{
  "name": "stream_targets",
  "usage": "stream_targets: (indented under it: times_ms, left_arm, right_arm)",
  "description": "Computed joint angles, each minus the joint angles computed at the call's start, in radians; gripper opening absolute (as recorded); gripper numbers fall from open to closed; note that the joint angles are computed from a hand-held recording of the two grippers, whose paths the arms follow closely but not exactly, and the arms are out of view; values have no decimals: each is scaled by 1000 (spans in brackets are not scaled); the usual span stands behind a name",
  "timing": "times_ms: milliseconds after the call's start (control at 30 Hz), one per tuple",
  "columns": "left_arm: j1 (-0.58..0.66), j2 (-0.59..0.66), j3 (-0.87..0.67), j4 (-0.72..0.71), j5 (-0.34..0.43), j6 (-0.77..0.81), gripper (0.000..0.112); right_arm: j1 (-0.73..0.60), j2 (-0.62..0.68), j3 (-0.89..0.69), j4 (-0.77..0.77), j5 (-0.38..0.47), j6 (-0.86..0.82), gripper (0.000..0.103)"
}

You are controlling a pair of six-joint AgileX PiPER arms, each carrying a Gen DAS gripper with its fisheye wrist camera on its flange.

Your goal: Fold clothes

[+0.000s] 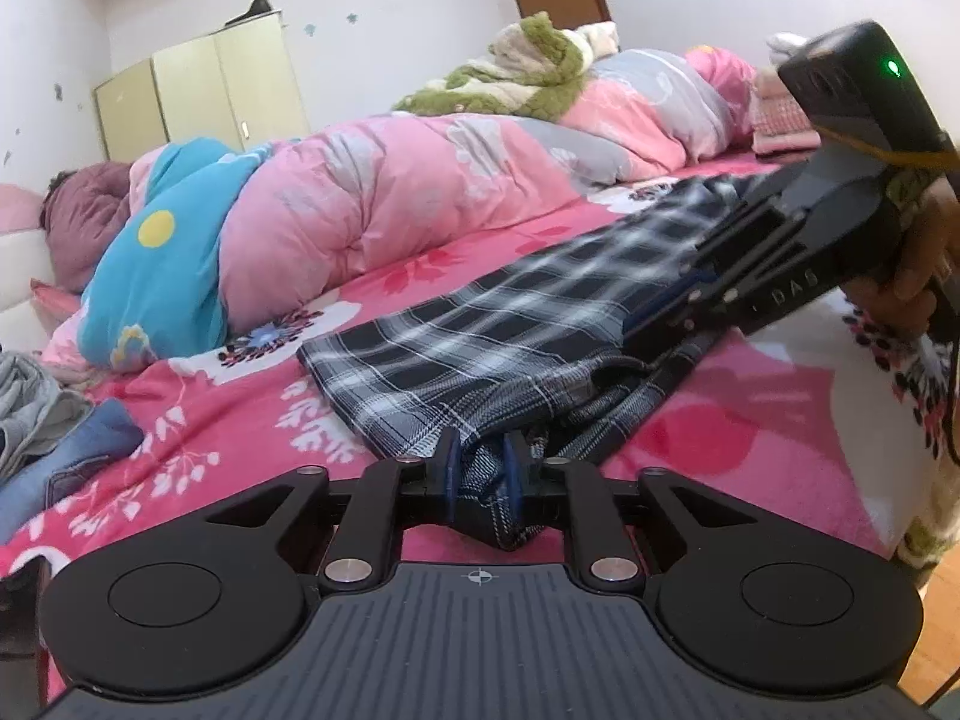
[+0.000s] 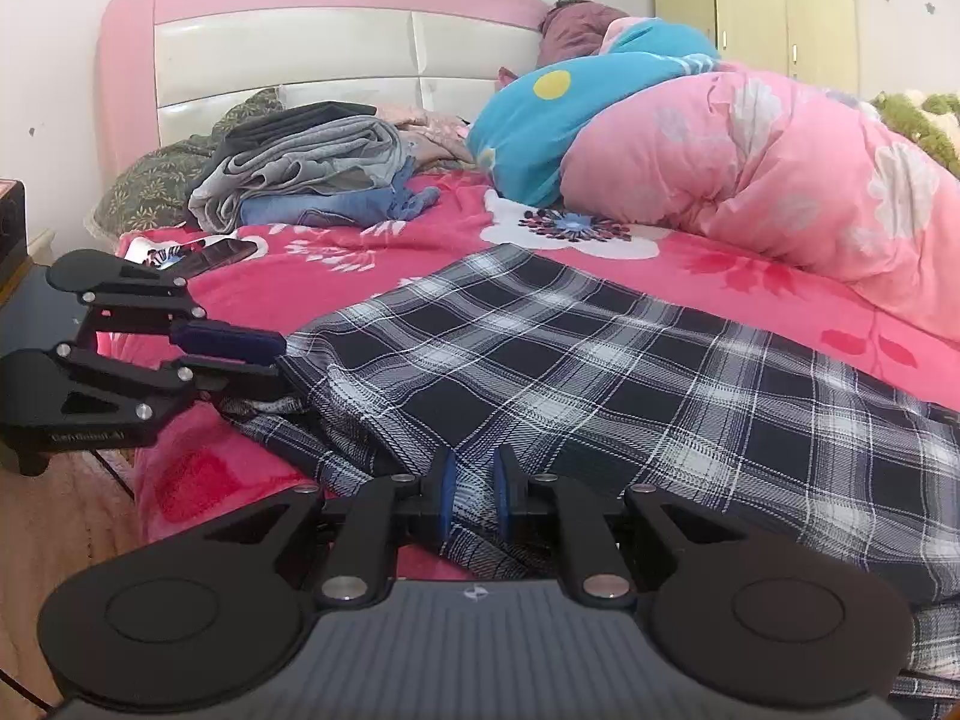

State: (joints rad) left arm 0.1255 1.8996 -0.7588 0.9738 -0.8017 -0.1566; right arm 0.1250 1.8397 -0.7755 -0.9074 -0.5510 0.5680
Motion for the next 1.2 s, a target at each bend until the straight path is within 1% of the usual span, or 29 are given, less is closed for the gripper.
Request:
stream_targets:
  times_ms: [100, 167, 200, 233, 300, 367, 400, 467, 500, 533, 567, 633, 700, 800, 867, 900, 933, 1033, 1067, 1100, 1133, 1167, 1200]
  left_arm:
    - [17, -4, -1, 48, 28, -25, 3]
    - [17, -3, -11, 59, 41, -71, 4]
    - [18, -3, -18, 67, 47, -98, 7]
    - [25, -3, -30, 96, 49, -162, 8]
    - [50, -7, -57, 182, 46, -343, 11]
    - [77, -14, -75, 251, 36, -513, 14]
    - [84, -20, -79, 262, 35, -578, 17]
    - [96, -34, -84, 277, 39, -704, 29]
    - [94, -41, -93, 287, 54, -772, 40]
    - [89, -48, -105, 300, 72, -844, 47]
    - [75, -57, -122, 317, 106, -923, 49]
    - [21, -76, -159, 357, 211, -1054, 57]
    - [-40, -83, -208, 444, 325, -1211, 60]
    - [-91, -62, -259, 552, 412, -1390, 63]
    - [-106, -42, -284, 658, 429, -1532, 63]
    - [-111, -32, -288, 671, 433, -1555, 63]
    - [-117, -30, -280, 646, 441, -1538, 63]
    - [-127, -34, -231, 437, 453, -1338, 61]
    - [-121, -35, -223, 411, 437, -1314, 58]
    - [-112, -36, -221, 418, 416, -1323, 51]
    - [-103, -36, -218, 419, 396, -1327, 47]
    - [-98, -35, -220, 431, 385, -1342, 46]
    - [-94, -35, -223, 445, 376, -1360, 43]
  right_arm:
    - [3, -5, 12, 22, -9, -33, 14]
    - [14, -2, 28, 73, -12, -108, 14]
    - [24, 0, 35, 112, -14, -158, 15]
    - [35, 3, 46, 166, -20, -217, 15]
    - [60, 11, 68, 276, -38, -336, 15]
    - [70, 17, 90, 340, -69, -407, 15]
    - [73, 20, 99, 363, -85, -430, 15]
    - [77, 25, 111, 393, -107, -463, 15]
    - [79, 28, 115, 406, -115, -478, 15]
    - [80, 29, 118, 412, -120, -484, 16]
    - [79, 31, 119, 411, -124, -484, 16]
    - [74, 34, 119, 403, -131, -474, 16]
    - [68, 37, 118, 389, -138, -457, 16]
    - [63, 41, 118, 381, -146, -442, 16]
    - [69, 41, 124, 405, -151, -463, 16]
    - [73, 41, 128, 418, -154, -474, 16]
    - [77, 41, 131, 431, -157, -486, 16]
    - [117, 37, 157, 544, -175, -598, 18]
    - [138, 36, 170, 599, -186, -657, 19]
    - [161, 32, 184, 657, -197, -721, 21]
    - [187, 25, 197, 718, -205, -787, 24]
    - [214, 19, 210, 780, -215, -852, 27]
    - [240, 11, 223, 834, -228, -906, 33]
